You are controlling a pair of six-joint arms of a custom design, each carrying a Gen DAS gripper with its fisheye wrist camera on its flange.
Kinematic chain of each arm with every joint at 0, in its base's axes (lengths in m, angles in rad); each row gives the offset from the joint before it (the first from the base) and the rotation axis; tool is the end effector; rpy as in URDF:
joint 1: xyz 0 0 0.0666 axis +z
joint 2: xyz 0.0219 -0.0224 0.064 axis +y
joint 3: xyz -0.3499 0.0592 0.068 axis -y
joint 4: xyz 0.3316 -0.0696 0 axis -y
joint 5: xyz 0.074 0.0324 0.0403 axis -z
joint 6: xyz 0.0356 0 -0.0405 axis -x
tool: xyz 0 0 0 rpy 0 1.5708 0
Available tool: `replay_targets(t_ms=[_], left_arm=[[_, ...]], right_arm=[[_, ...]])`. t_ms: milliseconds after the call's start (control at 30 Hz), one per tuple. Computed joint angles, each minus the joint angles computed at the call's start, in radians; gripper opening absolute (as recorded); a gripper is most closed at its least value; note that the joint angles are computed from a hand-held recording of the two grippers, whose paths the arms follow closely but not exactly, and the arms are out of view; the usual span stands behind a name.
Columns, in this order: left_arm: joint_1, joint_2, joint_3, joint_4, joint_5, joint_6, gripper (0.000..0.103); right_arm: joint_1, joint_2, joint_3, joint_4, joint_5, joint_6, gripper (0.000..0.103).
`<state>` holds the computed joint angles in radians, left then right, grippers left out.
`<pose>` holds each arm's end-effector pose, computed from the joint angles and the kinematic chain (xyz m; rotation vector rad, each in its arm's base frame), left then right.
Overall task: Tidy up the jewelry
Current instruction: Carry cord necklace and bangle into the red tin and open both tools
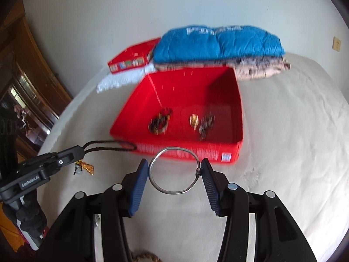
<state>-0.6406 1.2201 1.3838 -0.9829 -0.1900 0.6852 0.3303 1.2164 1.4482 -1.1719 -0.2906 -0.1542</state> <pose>0.2980 -0.2143 0.4569 -0.1442 2.4050 -0.4038 0.3284 0.1230 0.4711 -0.3444 2.5211 0.5600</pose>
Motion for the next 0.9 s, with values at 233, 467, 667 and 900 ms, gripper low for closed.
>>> replay_targets(t_ms=[233,467,667,900], left_arm=[[0.042,0.094,0.133,0.077,-0.047,-0.053,0.003],[0.149,0.270,0.205,0.088,0.095,-0.035,0.003],[0.199,0.379,0.238,0.068,0.170,-0.055,0.003],[0.217,0.418,0.255,0.047,0.201,-0.065,0.005]], right_arm=[[-0.011,0.127,0.109,0.038,-0.001,-0.017,0.050],[-0.006,0.287,0.167,0.048,0.025,-0.024,0.050],[0.018,0.375,0.192,0.046,0.070,-0.004,0.050],[0.016,0.399,0.195,0.044,0.103,0.012,0.051]])
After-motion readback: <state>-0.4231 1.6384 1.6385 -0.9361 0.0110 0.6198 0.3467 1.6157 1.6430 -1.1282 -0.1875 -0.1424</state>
